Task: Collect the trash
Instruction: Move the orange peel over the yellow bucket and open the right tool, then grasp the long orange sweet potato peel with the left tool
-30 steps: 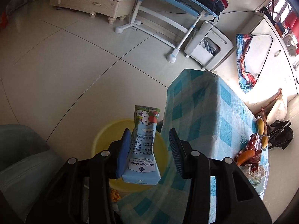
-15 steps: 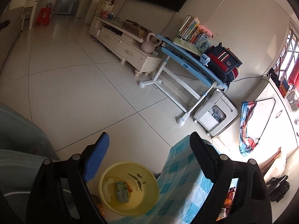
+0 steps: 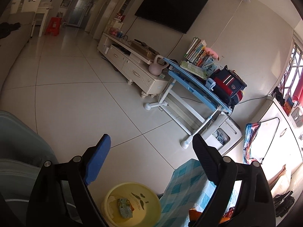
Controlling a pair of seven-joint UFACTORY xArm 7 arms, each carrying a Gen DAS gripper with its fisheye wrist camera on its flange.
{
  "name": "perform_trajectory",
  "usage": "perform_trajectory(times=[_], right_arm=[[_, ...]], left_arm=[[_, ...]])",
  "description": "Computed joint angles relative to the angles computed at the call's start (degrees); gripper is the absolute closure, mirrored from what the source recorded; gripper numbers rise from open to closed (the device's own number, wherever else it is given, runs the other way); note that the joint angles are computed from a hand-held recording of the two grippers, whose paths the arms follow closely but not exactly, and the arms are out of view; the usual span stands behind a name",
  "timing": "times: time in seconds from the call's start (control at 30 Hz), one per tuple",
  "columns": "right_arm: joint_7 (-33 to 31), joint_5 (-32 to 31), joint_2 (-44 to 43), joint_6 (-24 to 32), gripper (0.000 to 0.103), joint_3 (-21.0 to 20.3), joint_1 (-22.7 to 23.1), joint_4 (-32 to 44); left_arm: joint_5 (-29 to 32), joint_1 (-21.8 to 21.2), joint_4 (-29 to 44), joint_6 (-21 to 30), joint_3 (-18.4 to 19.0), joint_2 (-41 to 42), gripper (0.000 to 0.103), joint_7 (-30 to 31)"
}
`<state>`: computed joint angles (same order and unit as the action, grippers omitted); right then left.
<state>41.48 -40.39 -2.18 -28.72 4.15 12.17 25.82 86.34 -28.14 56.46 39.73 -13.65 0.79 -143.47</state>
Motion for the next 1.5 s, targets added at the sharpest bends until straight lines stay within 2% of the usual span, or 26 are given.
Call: perform_trajectory(times=[0.13,0.23,0.3,0.47,0.77,1.0,1.3,1.4,1.5], right_arm=[[0.4,0.4,3.1,1.1,0.082,0.9,-0.2,3.3],[1.4,0.8,4.6,2.3,0.077,2.0,-0.8,5.1],[-0.9,4.3,4.5,2.3,0.072,2.8,-0.5,4.5],[-1.1,5.1,3.2,1.8,0.071,3.2,-0.4,3.5],[0.9,2.9,-2.3,0.0,0.071,0.7,0.7,-1.5],[1.8,0.2,-7.1,-0.1,0.071,-2.9,2.8,-5.9],[-2.3,4.7,-15.0,1.5,0.069,-5.5,6.0,-16.6],[-2.5,4.5,-17.2,2.6,0.068,-9.4,7.1,-19.8],[-3.1,3.1,-22.1,4.8,0.068,-14.7,8.0,-23.5]], left_arm=[[0.5,0.0,-0.4,0.2,-0.1,-0.6,0.018,-0.8],[0.9,0.0,-0.9,0.8,-0.3,-1.2,0.017,-1.2],[1.2,0.2,-1.1,0.8,-0.4,-1.4,0.016,-1.6],[1.7,0.7,-2.2,0.0,-0.4,-2.3,0.016,-2.6],[1.8,0.9,-1.6,0.0,-0.7,-1.7,0.015,-1.5],[0.9,0.2,0.0,0.4,-0.6,-0.4,0.014,0.9],[-1.0,-1.6,3.7,0.9,-0.2,2.7,0.014,7.9],[-2.1,-2.6,5.7,0.8,-0.1,4.5,0.014,12.2],[-4.1,-3.8,9.2,-1.0,0.4,7.8,0.013,19.9]])
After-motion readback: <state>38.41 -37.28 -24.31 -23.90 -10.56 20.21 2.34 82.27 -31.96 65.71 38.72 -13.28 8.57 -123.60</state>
